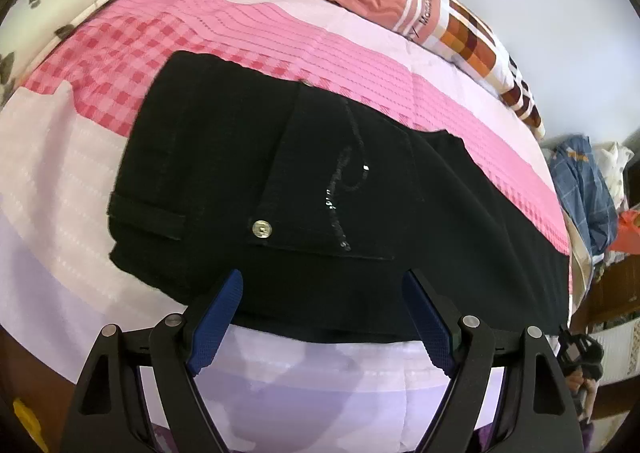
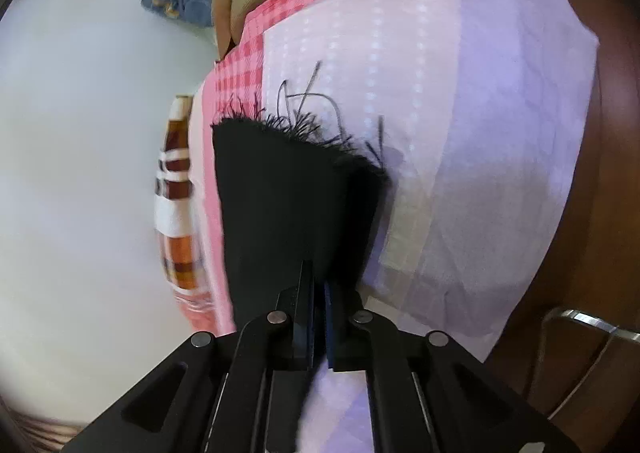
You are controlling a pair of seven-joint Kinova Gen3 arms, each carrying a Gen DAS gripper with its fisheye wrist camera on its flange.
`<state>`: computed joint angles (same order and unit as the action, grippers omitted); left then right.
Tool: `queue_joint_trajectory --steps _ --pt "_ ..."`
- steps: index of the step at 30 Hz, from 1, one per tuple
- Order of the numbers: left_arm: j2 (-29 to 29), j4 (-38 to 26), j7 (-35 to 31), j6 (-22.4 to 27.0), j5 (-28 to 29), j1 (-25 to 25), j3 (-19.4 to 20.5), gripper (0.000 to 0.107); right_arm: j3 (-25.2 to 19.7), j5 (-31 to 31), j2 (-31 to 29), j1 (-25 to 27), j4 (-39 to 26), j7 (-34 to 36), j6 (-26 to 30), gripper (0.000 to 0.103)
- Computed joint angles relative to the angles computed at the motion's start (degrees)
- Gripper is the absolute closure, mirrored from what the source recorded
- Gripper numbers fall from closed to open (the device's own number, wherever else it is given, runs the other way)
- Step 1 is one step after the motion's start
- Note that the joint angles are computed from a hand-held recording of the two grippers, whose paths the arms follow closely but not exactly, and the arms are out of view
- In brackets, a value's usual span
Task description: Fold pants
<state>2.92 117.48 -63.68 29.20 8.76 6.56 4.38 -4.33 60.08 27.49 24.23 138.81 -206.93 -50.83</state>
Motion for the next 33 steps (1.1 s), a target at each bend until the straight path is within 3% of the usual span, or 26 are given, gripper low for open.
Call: queue_joint_trajectory --steps 5,9,11,18,20,22,25,27,29,33 --pt "-6.2 5.8 -7.6 -3.2 9.2 -2.5 -2.7 0.025 -1.0 1.8 -0.5 -1.8 -1.9 0.5 -0.7 0.088" --pt "-9.8 8.8 -16.9 -1.0 16.6 -12.0 1.8 0.025 -0.4 2.6 -1.2 -4.2 -3.4 1.2 1.4 0.090" --pt "-10.0 10.1 -21.6 -0.5 20.7 -13.5 1.2 0.025 -0.3 3.4 -1.3 -4.4 -3.8 0.9 2.1 0.094" --pt "-8.2 13.2 -35.0 0.6 36.6 -3.3 -16.3 0.027 -0.4 0.2 1.0 -3.4 -2.1 3.2 -1.5 0.099" --pt "-7.4 13.2 -39.7 2.1 41.2 -3.4 -18.4 0.027 -0.6 -0.4 2.1 -2.6 -1.5 3.6 -3.2 0.101" --pt "-5.2 12.3 -44.3 3.7 45.4 -7.0 -16.2 0.027 -0.7 -0.6 2.5 -2.2 -1.1 4.1 -3.9 0.101" --pt "-3.0 11.6 -47.9 2.8 46.8 -12.3 -11.6 0.027 -0.7 -0.3 1.7 -2.4 -1.3 3.8 -2.6 0.101" --pt "-2.9 11.0 -46.5 1.8 45.5 -13.9 -9.5 0.035 -0.8 -0.5 1.4 -2.7 -1.3 3.7 -2.0 0.101" --pt "-1.7 10.1 -46.5 0.0 42.3 -13.5 -9.4 0.075 -0.9 -0.5 0.9 -2.9 -1.4 3.4 -1.4 0.102" --pt "-2.7 11.3 -44.2 2.8 43.6 -17.0 -9.1 0.077 -1.0 -0.7 0.5 -3.3 -1.5 2.9 -0.6 0.102"
